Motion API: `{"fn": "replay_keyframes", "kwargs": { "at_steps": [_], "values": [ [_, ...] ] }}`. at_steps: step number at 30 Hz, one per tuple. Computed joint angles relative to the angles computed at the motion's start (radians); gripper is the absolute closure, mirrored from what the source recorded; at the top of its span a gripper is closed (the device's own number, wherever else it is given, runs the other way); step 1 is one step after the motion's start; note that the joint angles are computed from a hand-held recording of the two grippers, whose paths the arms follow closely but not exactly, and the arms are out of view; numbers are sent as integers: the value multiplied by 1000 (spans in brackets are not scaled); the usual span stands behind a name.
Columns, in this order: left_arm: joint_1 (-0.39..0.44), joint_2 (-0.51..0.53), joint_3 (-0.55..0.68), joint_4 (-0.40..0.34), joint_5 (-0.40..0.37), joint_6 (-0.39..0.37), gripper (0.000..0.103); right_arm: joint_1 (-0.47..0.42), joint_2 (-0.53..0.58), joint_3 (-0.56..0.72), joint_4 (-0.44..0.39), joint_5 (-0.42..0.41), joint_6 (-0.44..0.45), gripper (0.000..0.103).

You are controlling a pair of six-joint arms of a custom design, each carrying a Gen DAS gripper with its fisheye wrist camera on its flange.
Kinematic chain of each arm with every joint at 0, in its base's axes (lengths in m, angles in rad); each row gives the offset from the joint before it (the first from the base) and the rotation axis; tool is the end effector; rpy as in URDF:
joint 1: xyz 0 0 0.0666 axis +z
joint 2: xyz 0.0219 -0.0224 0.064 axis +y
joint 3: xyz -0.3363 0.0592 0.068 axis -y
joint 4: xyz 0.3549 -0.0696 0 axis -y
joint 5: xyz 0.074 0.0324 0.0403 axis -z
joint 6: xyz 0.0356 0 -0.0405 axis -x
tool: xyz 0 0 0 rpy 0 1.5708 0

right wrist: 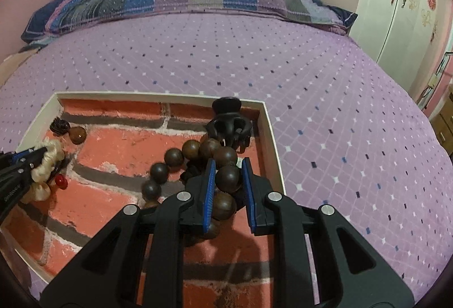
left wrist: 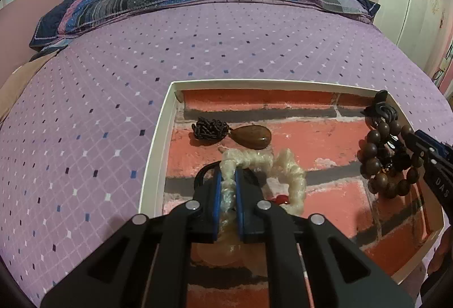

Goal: Organize jewelry
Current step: 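Carry both items over the tray and open both grippers, then move the left tool to the red string charm while the right tool nears the white-strap watch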

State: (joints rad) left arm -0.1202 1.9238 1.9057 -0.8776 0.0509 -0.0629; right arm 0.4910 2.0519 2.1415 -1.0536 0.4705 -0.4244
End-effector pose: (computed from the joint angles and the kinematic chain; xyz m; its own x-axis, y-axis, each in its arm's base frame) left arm 0.6204 -0.0772 0.3306 -0.7640 0.1555 -0.6262 0.1997 0.9798 -0.0004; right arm 0.5823 0.2926 0.3420 -0.7394 0.0209 -0.6730 0.1231 0.9869 -0.1046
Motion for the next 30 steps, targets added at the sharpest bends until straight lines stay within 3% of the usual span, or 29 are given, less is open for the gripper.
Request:
{"fn": "replay_keyframes", "kwargs": {
  "at_steps": [4,10,11,13,15,18,20,23,25,30],
  "values": [
    [1,21,30,-18,-9,-6,90,-6,46,60,-63,-49,-12,83],
    [2,46,77,-60,-15,-14,89,-5,58,79,-80,-66,-10,81],
    [2,43,74,-59,-21,-17,86,-4,56,79,-81,-67,-7,77],
    [0,27,53,-42,-33,-19,61,0,36,60,-70,-57,0,64],
    [2,-2,23,-15,-34,-20,51,3,10,38,-57,-58,3,57],
    [4,-34,2,-16,-15,-31,50,8,-58,-28,-10,-64,0,45],
    [6,-81,-35,-1,-6,-37,45,14,-122,-92,32,-63,-2,31],
    [16,-173,-112,32,15,-52,30,32,-225,-190,86,-25,9,12],
    [27,-245,-173,60,28,-65,19,48,-290,-253,112,9,10,5],
    [95,-437,-314,78,97,-94,13,85,-449,-399,126,67,-29,4]
  ]
}}
